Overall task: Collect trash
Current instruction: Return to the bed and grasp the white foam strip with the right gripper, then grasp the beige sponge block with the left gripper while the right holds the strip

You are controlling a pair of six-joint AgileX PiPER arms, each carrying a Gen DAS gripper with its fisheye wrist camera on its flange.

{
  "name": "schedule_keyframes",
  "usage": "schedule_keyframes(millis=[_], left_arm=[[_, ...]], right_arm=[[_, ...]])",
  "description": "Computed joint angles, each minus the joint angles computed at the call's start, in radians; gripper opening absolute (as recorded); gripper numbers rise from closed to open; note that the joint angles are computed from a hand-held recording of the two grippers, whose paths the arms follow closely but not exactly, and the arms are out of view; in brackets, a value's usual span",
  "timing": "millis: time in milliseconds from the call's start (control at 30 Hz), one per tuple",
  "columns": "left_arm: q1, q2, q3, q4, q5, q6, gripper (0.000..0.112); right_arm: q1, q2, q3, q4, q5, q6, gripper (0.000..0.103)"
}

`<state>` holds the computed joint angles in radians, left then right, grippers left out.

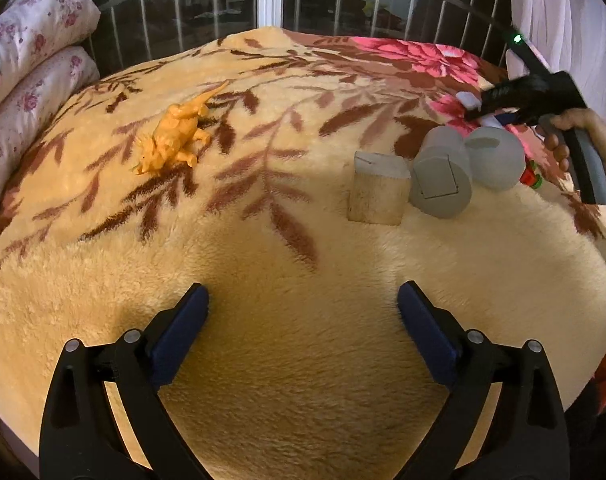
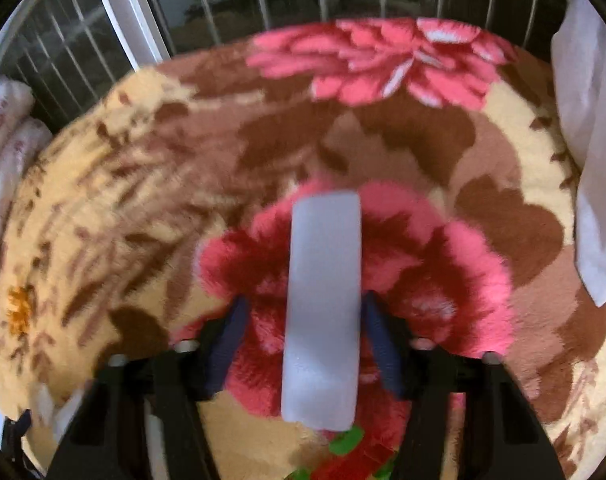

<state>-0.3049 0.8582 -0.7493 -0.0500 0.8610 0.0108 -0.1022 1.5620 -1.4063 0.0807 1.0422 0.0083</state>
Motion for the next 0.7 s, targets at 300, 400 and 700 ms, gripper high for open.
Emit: schedule_keyframes(millis=[300, 400, 700], left_arm=[[0.003, 0.014, 0.004, -0.006, -0.018, 0.014, 0.096], [0.004, 0.021, 0.0, -0.007, -0.016, 0.013, 0.096], [-0.008, 0.085, -0.085, -0.01, 0.035, 0.017, 0.096]], right_arm=[[0.067, -0.171, 0.135, -0.074, -0.077, 0.042, 0.021], [0.027, -0.291, 0.187, 0.008, -0.09, -0.011, 0.021], [-0.001, -0.793, 0.412, 0.147, 0.005, -0.064, 0.022]])
